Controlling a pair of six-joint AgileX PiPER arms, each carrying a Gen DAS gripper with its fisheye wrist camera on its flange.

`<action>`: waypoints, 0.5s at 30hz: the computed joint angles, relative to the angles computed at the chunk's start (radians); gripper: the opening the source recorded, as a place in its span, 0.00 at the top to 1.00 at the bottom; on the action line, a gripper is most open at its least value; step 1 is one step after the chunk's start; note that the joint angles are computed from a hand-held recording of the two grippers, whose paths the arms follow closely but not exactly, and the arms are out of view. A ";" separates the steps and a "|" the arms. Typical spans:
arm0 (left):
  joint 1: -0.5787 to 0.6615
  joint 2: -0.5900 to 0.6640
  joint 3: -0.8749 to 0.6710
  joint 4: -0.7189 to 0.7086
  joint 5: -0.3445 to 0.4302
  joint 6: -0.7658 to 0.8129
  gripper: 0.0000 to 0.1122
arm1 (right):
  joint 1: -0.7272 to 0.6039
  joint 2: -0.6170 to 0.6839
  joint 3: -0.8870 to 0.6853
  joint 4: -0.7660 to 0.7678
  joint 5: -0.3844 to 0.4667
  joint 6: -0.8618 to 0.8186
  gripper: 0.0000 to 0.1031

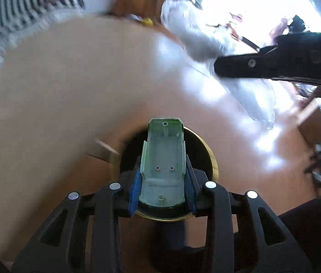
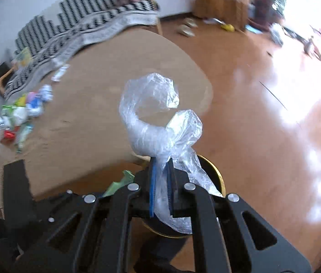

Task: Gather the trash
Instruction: 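Carry the green tray to the bin while the right drops the plastic bag in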

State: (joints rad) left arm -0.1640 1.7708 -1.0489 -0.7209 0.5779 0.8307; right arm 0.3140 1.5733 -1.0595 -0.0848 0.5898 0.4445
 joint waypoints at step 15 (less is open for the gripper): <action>-0.088 0.198 -0.098 0.069 -0.058 -0.073 0.65 | -0.291 0.106 0.131 0.440 -0.032 -0.479 0.91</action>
State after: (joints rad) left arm -0.2523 1.9684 -1.1466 -0.6519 0.5204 0.7573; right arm 0.0233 1.6793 -0.9287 0.3552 0.5575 -0.0345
